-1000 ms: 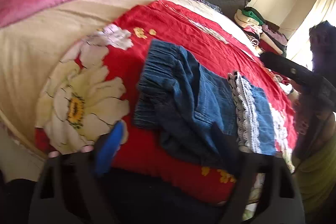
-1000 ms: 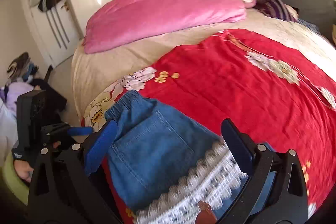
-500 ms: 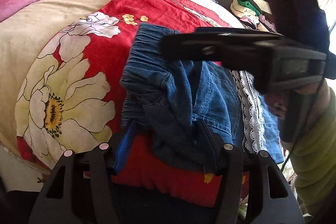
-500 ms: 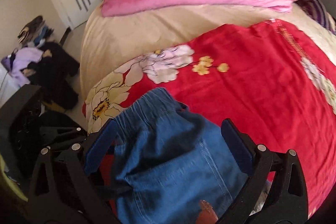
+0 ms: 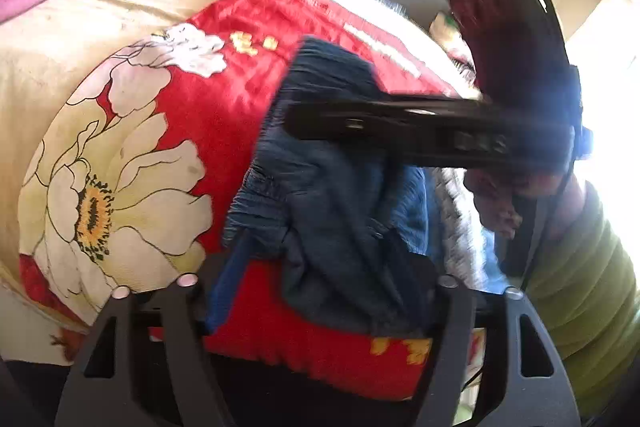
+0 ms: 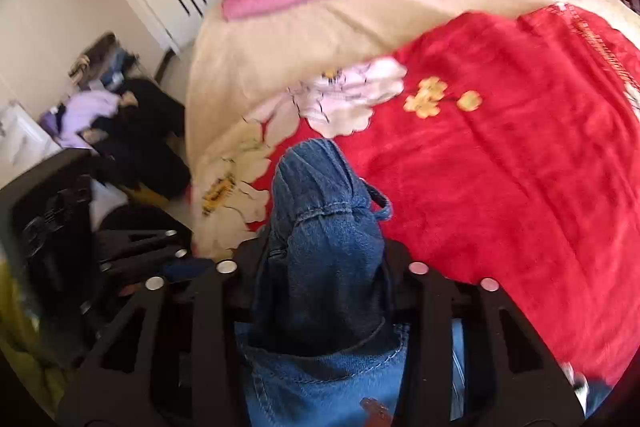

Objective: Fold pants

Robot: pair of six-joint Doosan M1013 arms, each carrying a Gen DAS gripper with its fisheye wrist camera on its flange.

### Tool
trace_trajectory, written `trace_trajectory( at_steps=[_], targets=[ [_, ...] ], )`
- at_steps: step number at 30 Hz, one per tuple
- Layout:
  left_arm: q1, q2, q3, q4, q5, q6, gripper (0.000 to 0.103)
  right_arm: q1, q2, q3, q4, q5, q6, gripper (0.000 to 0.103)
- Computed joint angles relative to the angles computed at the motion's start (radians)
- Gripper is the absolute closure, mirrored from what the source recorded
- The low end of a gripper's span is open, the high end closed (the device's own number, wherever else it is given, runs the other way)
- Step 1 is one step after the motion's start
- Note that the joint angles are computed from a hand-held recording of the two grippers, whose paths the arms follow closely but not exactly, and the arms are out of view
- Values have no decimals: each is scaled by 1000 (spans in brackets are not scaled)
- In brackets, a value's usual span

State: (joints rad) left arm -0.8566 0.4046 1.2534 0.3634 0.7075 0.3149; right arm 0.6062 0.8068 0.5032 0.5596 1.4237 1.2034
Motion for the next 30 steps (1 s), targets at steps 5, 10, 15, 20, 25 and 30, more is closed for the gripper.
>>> trace_trajectory(
  at_steps=[5,10,15,20,25,30],
  targets=[
    [0,-17,32,14,-111,-67,28,-33,-102,155,70,-108,-45,72],
    [-5,9,-8,-18,-114,-25,23,-65,-182,275,124,-190,-95,72],
    [-5,46,-68,-88,-142,47,23,-99,-253,388,177,-266,-140,72],
    [-13,92,-151,-220,-185,217,23,-133,-318,486,234,-331,-190,61],
    [-28,153,-249,-414,-156,500,23,-200,-428,687,355,-513,-200,29],
    [-48,217,-354,-415,0,577,23,-234,-515,850,280,-630,-83,29]
  ],
)
